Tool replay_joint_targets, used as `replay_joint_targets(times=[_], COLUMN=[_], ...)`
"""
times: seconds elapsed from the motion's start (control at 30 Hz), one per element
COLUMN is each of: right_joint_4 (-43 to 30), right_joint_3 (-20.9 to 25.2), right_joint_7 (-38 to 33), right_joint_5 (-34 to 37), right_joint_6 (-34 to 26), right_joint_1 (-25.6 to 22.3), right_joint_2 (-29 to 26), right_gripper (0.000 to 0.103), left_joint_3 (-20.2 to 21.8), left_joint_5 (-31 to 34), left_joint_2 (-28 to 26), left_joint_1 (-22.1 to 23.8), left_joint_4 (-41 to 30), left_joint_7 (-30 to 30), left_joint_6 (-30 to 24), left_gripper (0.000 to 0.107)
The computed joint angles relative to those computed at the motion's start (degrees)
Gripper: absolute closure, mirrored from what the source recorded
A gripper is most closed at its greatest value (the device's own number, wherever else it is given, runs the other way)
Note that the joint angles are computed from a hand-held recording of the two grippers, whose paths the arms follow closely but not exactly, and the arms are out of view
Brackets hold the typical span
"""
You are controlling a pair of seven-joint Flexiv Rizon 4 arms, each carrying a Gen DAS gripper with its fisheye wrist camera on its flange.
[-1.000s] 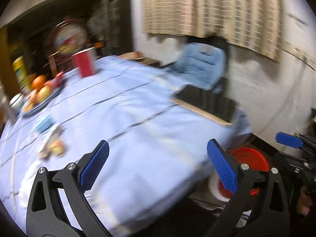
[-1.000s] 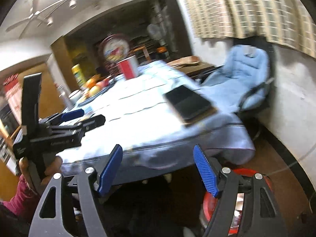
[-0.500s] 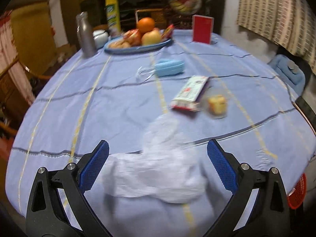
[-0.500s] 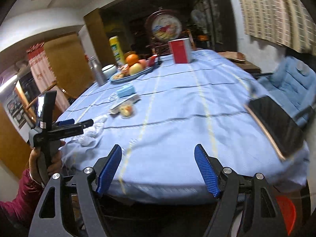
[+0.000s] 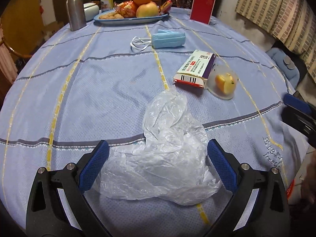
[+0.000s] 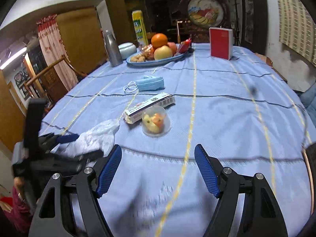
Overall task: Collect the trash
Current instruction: 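Grasp the white plastic bag with the left tool while the right tool grasps the clear fruit cup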
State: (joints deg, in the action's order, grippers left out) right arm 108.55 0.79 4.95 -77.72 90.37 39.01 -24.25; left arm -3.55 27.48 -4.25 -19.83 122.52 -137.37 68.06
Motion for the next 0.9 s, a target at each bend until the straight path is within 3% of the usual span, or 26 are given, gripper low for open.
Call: replay_joint_targets(times=[0.17,0.33,0.47,0.53,0.63,0.7,0.9], right_joint_4=[-5.9,-10.3,-14.1,-15.5,-13.0,-8.9,3.0], right_joint_3=[5.6,7.0,9.3,9.8,5.1,-1.2,-14.6], right_joint_7=[-16.2,-25.2,-32.4,-34.8,-31.8,-26.7,-10.7], right_joint_5=[15.3,24.3,31.7,34.7,35.3,32.6,18.5], right_joint_6=[-7.0,-12.2,-15.3,-16.9,-13.1,-9.9,-0.5], right_joint_1=[0.2,1.8,1.8,2.0,4.5,8.3,14.7], right_joint_2=[-5.5,-8.5,-10.9,-11.6,-10.1,-7.4,-0.1], right_gripper=[0.028,0.028,0.037,0.051,0.055,0.055,0.055], left_joint_3=[-0.1,0.1,0.2,0.2,0.2,0.3,0.4], left_joint_5=[-0.2,-0.6,-0.9,-0.8,-0.8,-1.0,-1.1], left_joint_2=[-0.3,-0.4,-0.6,-0.6,-0.6,-0.6,-0.6], left_joint_1=[0.0,0.0,-0.1,-0.2,-0.2,-0.2,-0.2], left_joint_4=[-0.1,0.2,0.1,-0.1,0.0,0.0,0.1], left_joint_7=[1.0,1.0,1.8,1.9,1.8,1.9,1.8], left_joint_6=[0.4,1.4,1.2,0.8,1.0,1.2,1.5], left_gripper=[0.011,0.011,0.011,0.011,0.011,0.011,0.011])
